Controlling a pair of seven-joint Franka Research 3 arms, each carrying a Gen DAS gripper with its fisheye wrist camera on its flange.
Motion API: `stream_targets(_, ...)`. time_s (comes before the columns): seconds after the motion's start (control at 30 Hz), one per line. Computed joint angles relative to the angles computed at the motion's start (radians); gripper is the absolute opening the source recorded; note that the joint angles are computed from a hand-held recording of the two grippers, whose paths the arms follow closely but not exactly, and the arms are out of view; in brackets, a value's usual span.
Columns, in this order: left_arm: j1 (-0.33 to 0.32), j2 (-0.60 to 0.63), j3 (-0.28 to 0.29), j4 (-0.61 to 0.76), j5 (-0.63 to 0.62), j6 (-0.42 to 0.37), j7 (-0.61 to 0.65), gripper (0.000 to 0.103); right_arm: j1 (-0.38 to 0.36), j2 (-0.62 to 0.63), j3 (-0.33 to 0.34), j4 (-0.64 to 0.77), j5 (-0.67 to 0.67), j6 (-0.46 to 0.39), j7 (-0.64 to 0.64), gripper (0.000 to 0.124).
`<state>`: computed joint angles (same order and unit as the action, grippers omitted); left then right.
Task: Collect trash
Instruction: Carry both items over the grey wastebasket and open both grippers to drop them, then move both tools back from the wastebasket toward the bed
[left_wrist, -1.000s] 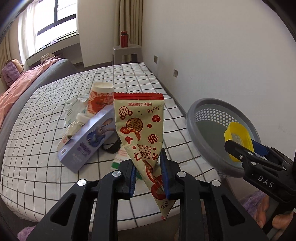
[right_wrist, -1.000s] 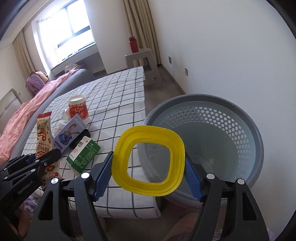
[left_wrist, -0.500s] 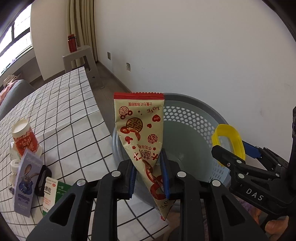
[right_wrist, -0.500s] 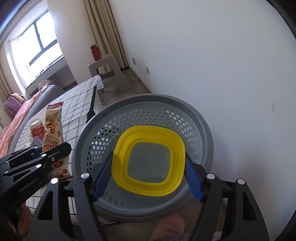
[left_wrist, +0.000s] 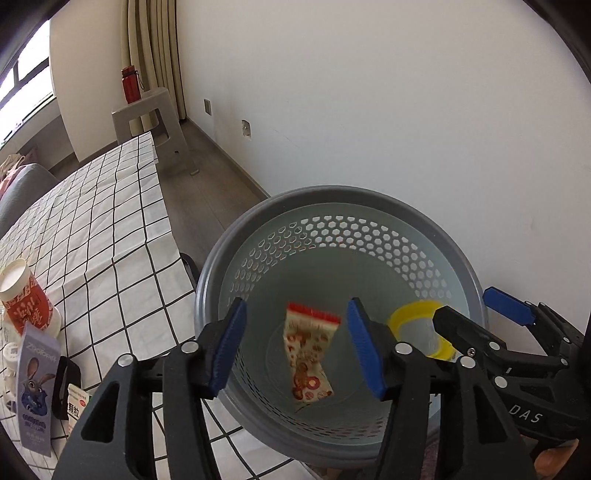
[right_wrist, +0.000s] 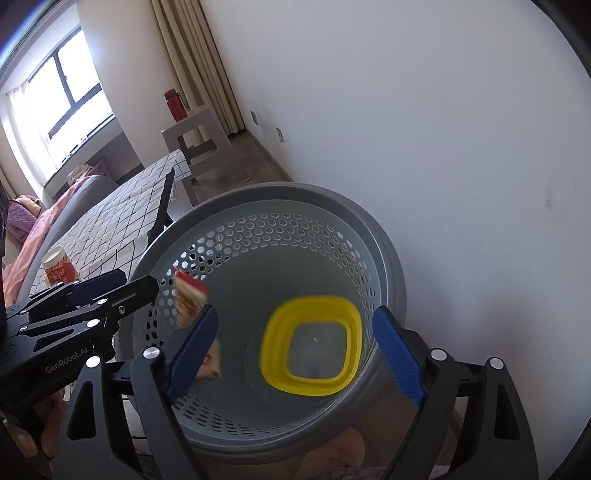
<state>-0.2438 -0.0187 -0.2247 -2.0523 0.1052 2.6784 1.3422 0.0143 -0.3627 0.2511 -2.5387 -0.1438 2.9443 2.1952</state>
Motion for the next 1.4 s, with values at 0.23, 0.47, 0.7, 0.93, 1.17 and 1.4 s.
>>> stream_targets(0.23,0.004,-0.021,0.002,-0.019,0.023,-0.005,-0.028,0.056,0.004,0.032,0.001,0.032,-0.011,-0.008,0.008,0.087)
stream_targets(0.47,0.005,-0.034,0.006,-0.031,0.019,-0.005,-0.032,0.057,0.012,0.037,-0.006,0.038,-0.028,-0.013,0.018,0.087)
stream_targets(0.7,0.009,-0.049,0.012,-0.050,0.011,-0.003,-0.041,0.059,0.019,0.035,-0.011,0.039,-0.034,-0.017,0.021,0.087)
stream_targets(0.93,0.014,-0.082,0.016,-0.083,0.024,0.005,-0.061,0.059,0.025,0.038,-0.009,0.045,-0.045,-0.023,0.020,0.087)
stream_targets(1.17,0.017,-0.138,0.027,-0.131,0.014,0.016,-0.073,0.059,0.043,0.045,-0.006,0.053,-0.049,-0.022,0.012,0.087)
stream_targets(1.4,0.030,-0.213,0.039,-0.196,0.030,0.018,-0.109,0.059,0.056,0.054,0.013,0.073,-0.084,-0.031,0.018,0.087)
